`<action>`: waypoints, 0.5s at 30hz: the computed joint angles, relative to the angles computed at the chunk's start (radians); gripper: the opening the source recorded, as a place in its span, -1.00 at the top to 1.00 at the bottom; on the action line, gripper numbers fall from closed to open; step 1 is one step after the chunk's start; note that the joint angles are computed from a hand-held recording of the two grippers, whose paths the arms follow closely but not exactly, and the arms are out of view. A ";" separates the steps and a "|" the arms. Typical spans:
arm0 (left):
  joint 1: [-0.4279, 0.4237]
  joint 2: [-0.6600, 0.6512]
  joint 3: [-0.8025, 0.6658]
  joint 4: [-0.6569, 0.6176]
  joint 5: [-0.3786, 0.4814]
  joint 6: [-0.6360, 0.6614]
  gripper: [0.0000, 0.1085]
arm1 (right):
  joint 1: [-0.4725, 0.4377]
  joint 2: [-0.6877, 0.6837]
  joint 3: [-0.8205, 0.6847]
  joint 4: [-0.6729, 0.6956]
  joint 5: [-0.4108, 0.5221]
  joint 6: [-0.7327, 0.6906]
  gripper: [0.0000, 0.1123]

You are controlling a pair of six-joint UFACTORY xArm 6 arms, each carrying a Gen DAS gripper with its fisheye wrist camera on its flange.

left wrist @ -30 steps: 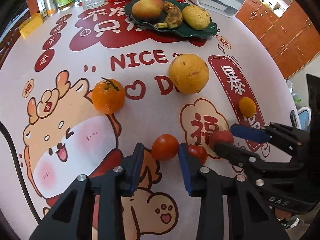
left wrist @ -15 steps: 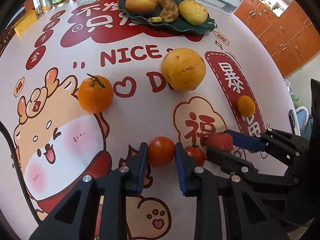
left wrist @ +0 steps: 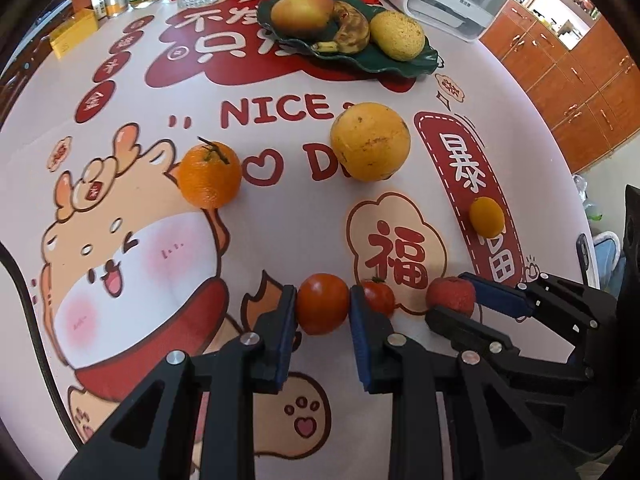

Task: Organize fruits
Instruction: 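Grasp a cherry tomato with the left tool while the right tool grasps the strawberry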

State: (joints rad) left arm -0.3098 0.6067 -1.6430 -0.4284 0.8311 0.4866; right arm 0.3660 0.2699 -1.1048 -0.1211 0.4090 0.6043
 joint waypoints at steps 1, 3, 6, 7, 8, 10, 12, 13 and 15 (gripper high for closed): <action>0.001 -0.012 0.011 -0.004 -0.003 0.001 0.56 | -0.001 -0.010 0.008 -0.004 -0.004 0.005 0.41; 0.001 -0.041 0.036 -0.013 -0.015 -0.002 0.56 | -0.004 -0.028 0.018 -0.015 -0.010 0.013 0.41; -0.003 -0.086 0.071 -0.022 -0.038 -0.013 0.56 | -0.009 -0.068 0.041 -0.021 -0.018 0.012 0.41; -0.004 -0.101 0.082 -0.028 -0.044 -0.018 0.56 | -0.011 -0.081 0.048 -0.025 -0.020 0.012 0.41; -0.006 -0.119 0.095 -0.033 -0.053 -0.025 0.56 | -0.014 -0.099 0.057 -0.035 -0.020 0.012 0.41; -0.012 -0.153 0.116 -0.041 -0.070 -0.045 0.56 | -0.019 -0.133 0.071 -0.054 -0.017 0.010 0.41; -0.012 -0.188 0.137 -0.045 -0.084 -0.056 0.56 | -0.028 -0.169 0.082 -0.053 -0.014 -0.009 0.41; -0.014 -0.206 0.148 -0.042 -0.093 -0.066 0.56 | -0.032 -0.188 0.086 -0.051 -0.011 -0.021 0.41; -0.019 -0.241 0.156 -0.023 -0.101 -0.096 0.56 | -0.042 -0.221 0.087 -0.051 0.002 -0.044 0.41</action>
